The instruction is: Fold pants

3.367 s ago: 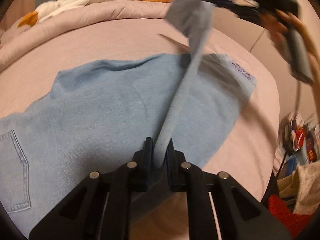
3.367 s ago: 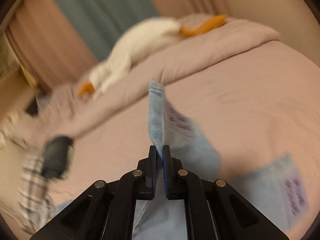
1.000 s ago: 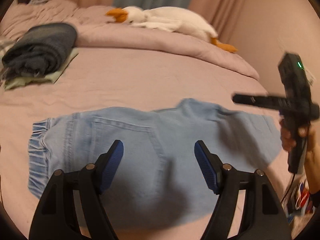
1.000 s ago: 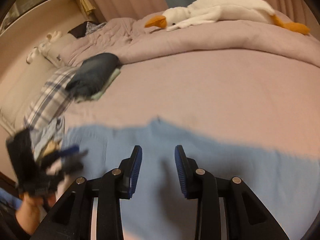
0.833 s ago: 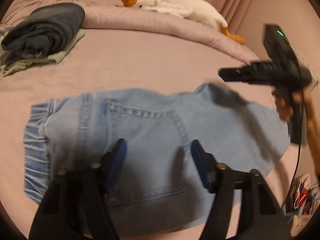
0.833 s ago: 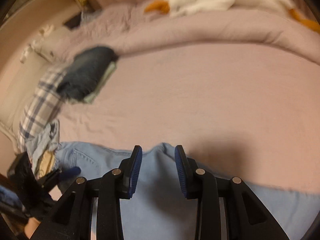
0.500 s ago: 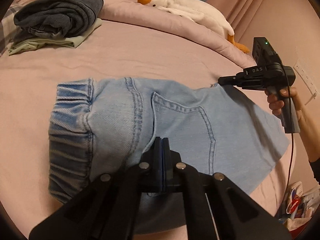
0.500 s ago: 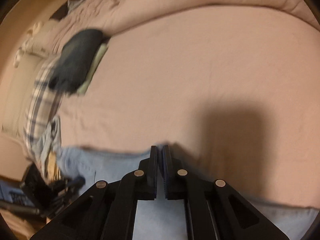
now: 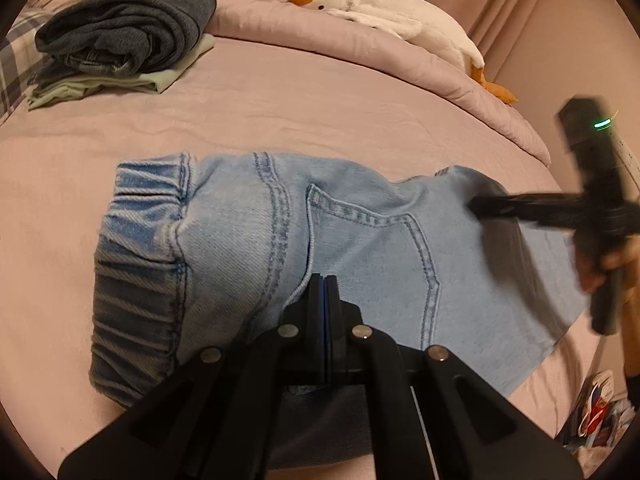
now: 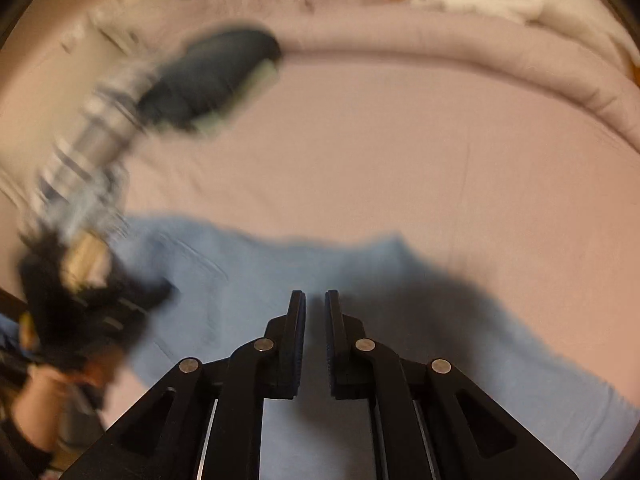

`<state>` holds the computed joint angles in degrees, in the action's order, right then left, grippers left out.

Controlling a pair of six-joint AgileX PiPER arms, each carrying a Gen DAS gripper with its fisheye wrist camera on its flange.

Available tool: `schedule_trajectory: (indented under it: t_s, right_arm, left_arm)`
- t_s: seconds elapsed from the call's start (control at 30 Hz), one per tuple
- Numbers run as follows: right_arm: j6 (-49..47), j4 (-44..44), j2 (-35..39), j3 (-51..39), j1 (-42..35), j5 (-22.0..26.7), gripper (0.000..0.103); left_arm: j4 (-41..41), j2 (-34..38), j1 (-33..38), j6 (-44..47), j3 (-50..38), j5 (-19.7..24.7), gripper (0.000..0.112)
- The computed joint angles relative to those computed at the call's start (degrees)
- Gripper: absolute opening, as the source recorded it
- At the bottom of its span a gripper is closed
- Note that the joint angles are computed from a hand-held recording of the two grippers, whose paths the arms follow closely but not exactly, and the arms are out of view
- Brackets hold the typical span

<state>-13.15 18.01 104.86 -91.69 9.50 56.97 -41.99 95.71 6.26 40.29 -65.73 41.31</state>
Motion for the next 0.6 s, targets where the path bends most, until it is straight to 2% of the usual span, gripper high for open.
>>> schedule_trajectory:
  t_s: [0.07,0.13,0.17,0.2,0.23,0.27,0.3,0.33,0.37,0.5,0.53,0.6]
  right_arm:
    - [4.5,-3.9,4.2,-1.7,-0.1,-2.5,0.001]
    - [7.4,1.4,6.5,-4.9,-2.9,-1.3,0.0]
    - [9.3,3.3,6.1,-5.0,-3.8,-0.7,0.0]
    - [10.6,3.0,3.6,-2.9,-3.8,-2.4,0.002]
    - [11.4,0.4,0.7,-0.4,-3.1,-4.5,0.008]
    - [11.4,-1.3,-2.5,2.6,-2.6,-6.1,0.011]
    - [9.7,-0.6,-5.5,5.3,-2.8,-6.1,0.019]
    - [6.2,2.3,-9.1,9.1,-3.5,-5.8,0.026]
    - [3.5,4.3,-12.3,12.8,-4.2,-5.7,0.029]
    - [4.5,-1.6,-25.6,27.7,-0.1,-9.3,0.03]
    - [6.5,-3.3,-27.8,31.6,2.9,-10.9,0.03]
    - [6.1,-2.0,-28.4,36.0,4.8,-10.4,0.03]
  left_arm:
    - [3.0,0.2,-1.0,-4.5,-1.0,-0.1,0.004]
    - [6.1,0.0,-1.8,-9.6,-1.9,0.3,0.004]
    - [8.3,-0.4,-2.3,-13.3,-2.4,1.1,0.003]
    - [10.0,-1.2,-2.7,-15.9,-2.4,1.6,0.006]
    - [11.5,-2.8,-3.3,-18.0,-1.6,1.6,0.012]
    - [12.0,-5.3,-3.6,-18.5,0.2,1.2,0.034]
    - [10.8,-8.0,-3.6,-17.2,2.4,0.6,0.057]
    - [9.9,-10.6,-3.6,-16.2,4.6,-0.2,0.067]
    - [10.0,-13.7,-3.9,-16.3,7.0,-1.1,0.075]
    - [10.2,-21.9,-5.3,-15.9,13.2,-0.8,0.075]
    - [11.4,-23.0,-6.1,-16.9,14.0,-1.3,0.075]
    - [13.1,-25.6,-8.0,-18.3,16.3,-1.8,0.075]
